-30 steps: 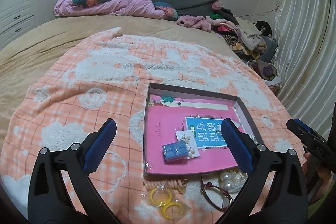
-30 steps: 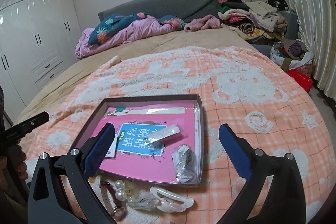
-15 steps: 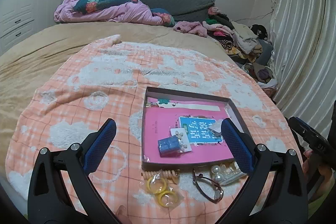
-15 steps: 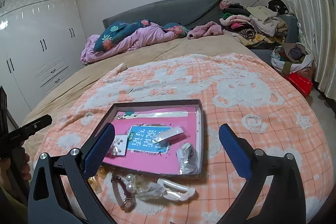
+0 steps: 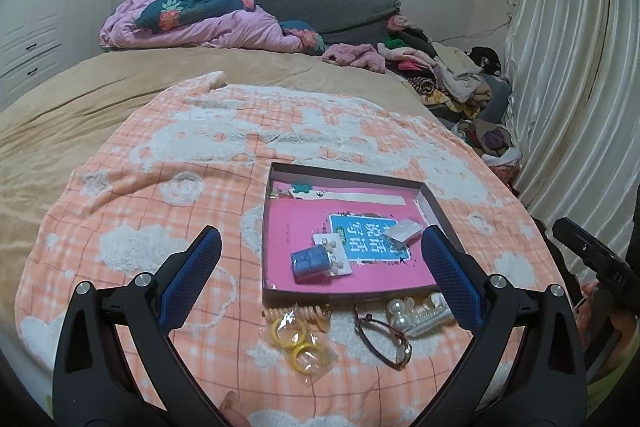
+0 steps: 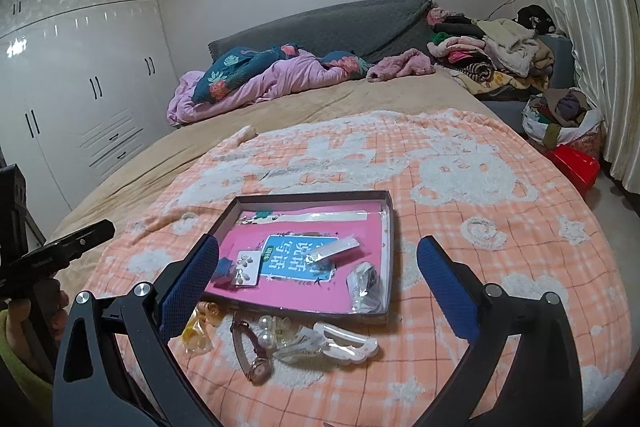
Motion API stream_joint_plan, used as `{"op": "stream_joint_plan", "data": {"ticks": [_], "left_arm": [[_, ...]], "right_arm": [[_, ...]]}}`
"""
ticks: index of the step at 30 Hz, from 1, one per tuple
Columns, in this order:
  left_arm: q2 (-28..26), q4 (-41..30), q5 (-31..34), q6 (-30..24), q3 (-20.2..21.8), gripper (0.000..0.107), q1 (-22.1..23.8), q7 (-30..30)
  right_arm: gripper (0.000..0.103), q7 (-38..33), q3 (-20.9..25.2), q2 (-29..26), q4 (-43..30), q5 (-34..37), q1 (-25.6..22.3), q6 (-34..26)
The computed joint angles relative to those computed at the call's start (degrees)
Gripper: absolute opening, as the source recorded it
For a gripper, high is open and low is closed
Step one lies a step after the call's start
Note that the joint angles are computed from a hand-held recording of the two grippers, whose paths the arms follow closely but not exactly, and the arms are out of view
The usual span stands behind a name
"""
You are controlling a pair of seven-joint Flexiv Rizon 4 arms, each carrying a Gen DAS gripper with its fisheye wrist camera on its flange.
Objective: Organize jewelry
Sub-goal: 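Open both tools and withdraw them from the box, then grasp the metal ring of the red cord with the left tool while the right tool grasps a clear bag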
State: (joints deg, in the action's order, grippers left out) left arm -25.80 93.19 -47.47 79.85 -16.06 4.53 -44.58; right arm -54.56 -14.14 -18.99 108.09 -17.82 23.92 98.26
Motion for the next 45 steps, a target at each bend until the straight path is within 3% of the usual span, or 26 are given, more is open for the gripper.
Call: {"op": "stream_joint_plan", "data": {"ticks": [12, 17, 27, 36, 45], "left_arm": [[2.1, 3.6, -0.5, 0.0, 1.0, 0.093, -0.6, 2.0], [2.5, 4.6, 0.3, -0.1, 1.7, 0.093, -1.0, 1.9], [2.5, 5.7, 2.9, -0.8, 2.7, 0.093, -1.3, 0.7], [2.6, 7.0, 4.4, -1.8, 3.0, 0.093, -1.3, 1.2], [2.5, 8.3, 5.1, -3.8, 2.9, 0.093, -1.3, 2.6]], "right_arm": [[0.099, -0.6, 1.2, 2.6, 4.0, -0.5, -0.5, -0.3], [0.099, -1.2, 5.2, 2.8, 4.3, -0.3, -4.0, -0.8], [0.099, -0.9, 7.9, 2.8, 5.6, -0.6, -6.0, -2.1], [0.099, -3.0, 14.2, 1.5, 4.8, 0.7, -10.4, -4.5], [0.099, -7.4, 22.8, -0.3, 3.0, 6.7, -16.8, -7.4]]}}
